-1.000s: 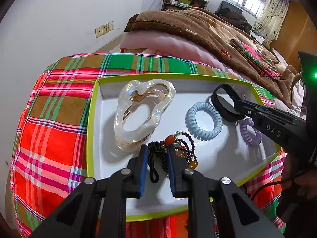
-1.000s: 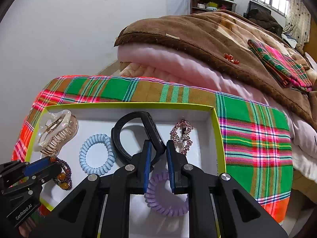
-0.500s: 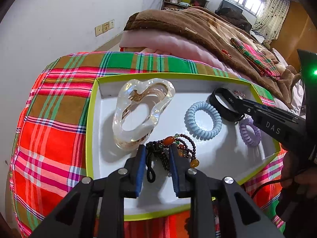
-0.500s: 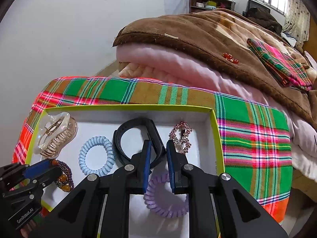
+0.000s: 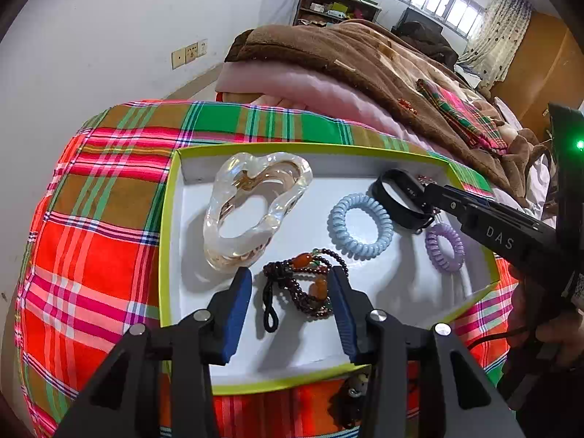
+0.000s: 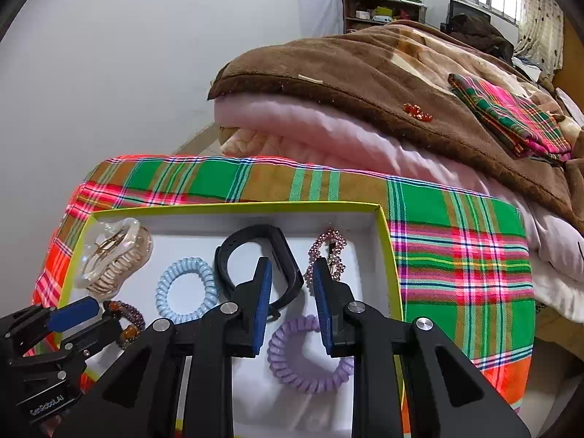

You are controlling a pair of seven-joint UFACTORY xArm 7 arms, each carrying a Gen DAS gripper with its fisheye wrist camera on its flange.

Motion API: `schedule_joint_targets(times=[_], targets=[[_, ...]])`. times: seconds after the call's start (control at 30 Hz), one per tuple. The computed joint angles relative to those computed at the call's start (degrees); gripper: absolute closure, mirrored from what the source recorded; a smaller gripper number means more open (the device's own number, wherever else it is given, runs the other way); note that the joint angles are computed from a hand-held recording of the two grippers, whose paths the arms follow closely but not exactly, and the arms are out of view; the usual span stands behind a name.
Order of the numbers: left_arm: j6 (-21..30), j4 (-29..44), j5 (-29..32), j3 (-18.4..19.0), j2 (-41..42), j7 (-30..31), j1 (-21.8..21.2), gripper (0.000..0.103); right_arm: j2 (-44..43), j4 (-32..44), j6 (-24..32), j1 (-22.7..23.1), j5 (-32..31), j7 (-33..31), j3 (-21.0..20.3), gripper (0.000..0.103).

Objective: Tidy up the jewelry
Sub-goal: 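Carry the watch band and beaded bracelet into the white box and open both tools, then withdraw both tools from the box toward the hair tie and keychain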

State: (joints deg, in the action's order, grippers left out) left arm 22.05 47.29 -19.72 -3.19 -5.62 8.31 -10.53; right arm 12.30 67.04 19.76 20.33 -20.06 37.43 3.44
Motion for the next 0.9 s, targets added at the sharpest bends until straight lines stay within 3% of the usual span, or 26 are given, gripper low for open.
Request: schedule_joint_targets(times=[0.27,0.4,0.9], targets=[[-1.13,-3.26,0.16,0.2,-4.26,-0.11,-0.77,0.053,-4.55,-4.62,-2.19,0.33,-3.21,4.24,0.03,0.077],[-2.99,-5.91,3.13,0.2,-7.51,-2.1,-0.83,0.051,-8.38,-8.51,-4.42,0.09,-6.9,8.11,0.89,0.073],[-5.73,-15.34,1.34,5.45,-18.66,2.24,-5.88,0.046,-21.02,-21.26,-9.66,-7.19,-19.54,20.95,10.36,0.069]])
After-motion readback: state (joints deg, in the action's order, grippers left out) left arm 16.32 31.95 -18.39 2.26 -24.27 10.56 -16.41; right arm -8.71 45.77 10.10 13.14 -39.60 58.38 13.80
